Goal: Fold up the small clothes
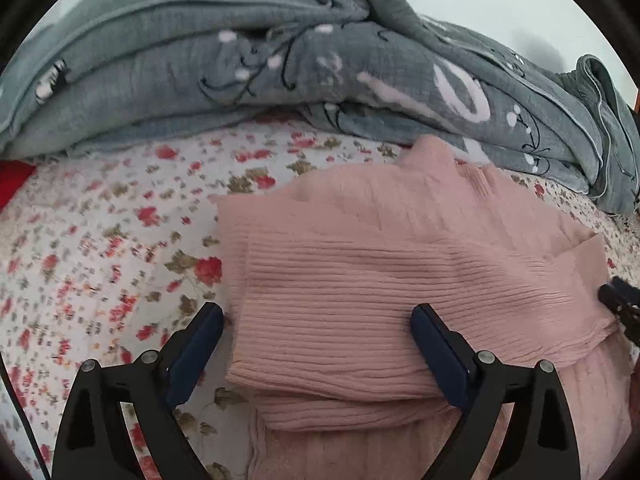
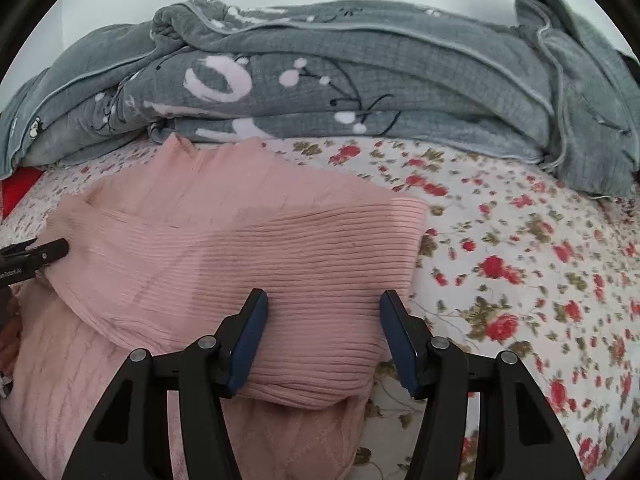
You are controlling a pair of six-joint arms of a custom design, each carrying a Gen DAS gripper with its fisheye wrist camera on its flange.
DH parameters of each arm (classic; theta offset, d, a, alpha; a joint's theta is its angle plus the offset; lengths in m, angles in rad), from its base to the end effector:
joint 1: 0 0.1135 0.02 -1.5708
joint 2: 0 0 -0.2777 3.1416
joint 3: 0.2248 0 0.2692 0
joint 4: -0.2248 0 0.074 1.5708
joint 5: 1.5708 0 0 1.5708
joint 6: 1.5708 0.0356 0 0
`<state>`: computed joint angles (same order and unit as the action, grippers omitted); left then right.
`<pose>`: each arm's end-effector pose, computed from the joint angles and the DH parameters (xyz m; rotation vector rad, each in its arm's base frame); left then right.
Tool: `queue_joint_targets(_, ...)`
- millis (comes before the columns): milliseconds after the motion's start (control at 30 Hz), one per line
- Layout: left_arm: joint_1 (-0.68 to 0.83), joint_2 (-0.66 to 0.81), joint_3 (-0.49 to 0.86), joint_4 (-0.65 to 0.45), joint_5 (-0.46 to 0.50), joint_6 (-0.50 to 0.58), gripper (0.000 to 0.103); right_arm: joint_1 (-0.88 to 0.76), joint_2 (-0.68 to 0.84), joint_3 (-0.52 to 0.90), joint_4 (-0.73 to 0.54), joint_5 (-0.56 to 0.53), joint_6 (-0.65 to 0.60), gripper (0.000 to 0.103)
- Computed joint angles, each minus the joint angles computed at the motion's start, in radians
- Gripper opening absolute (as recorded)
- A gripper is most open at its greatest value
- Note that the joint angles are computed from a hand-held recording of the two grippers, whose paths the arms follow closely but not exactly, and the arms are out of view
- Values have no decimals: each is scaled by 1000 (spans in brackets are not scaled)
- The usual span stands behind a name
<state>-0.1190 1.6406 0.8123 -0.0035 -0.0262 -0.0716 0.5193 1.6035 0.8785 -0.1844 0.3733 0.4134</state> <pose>0.3326 -0.0388 0.1567 0.0448 2.4026 -0.0572 0.2939 0.1530 0.1774 0.0283 2.3963 -0.0343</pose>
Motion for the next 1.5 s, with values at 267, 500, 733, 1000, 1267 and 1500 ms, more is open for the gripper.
queue_joint_targets(267, 38, -154, -131, -2, 23, -52, 92, -123, -78, -102, 88, -217, 96, 67)
queue_joint_targets(500, -18, -333, -274, 7, -49, -22, 92, -71, -199, -188, 92, -115, 101, 67)
queue_joint_targets(733, 60, -523, -390, -49, 54, -38, 92, 52, -375, -269, -48, 39, 104, 67)
queue_joint_targets(1000, 11, -660, -488, -85, -81, -72, 92, 304, -709, -406, -242, 163, 331, 67)
queue_joint_targets(1267, -54, -840, -560, -205, -149, -82, 92, 619, -787, -427, -502, 333, 694, 67)
queue_joint_targets(1500, -148, -1244, -620, -536, -180, -120, 92, 1002, -747, -365, -724, 422, 1082, 67)
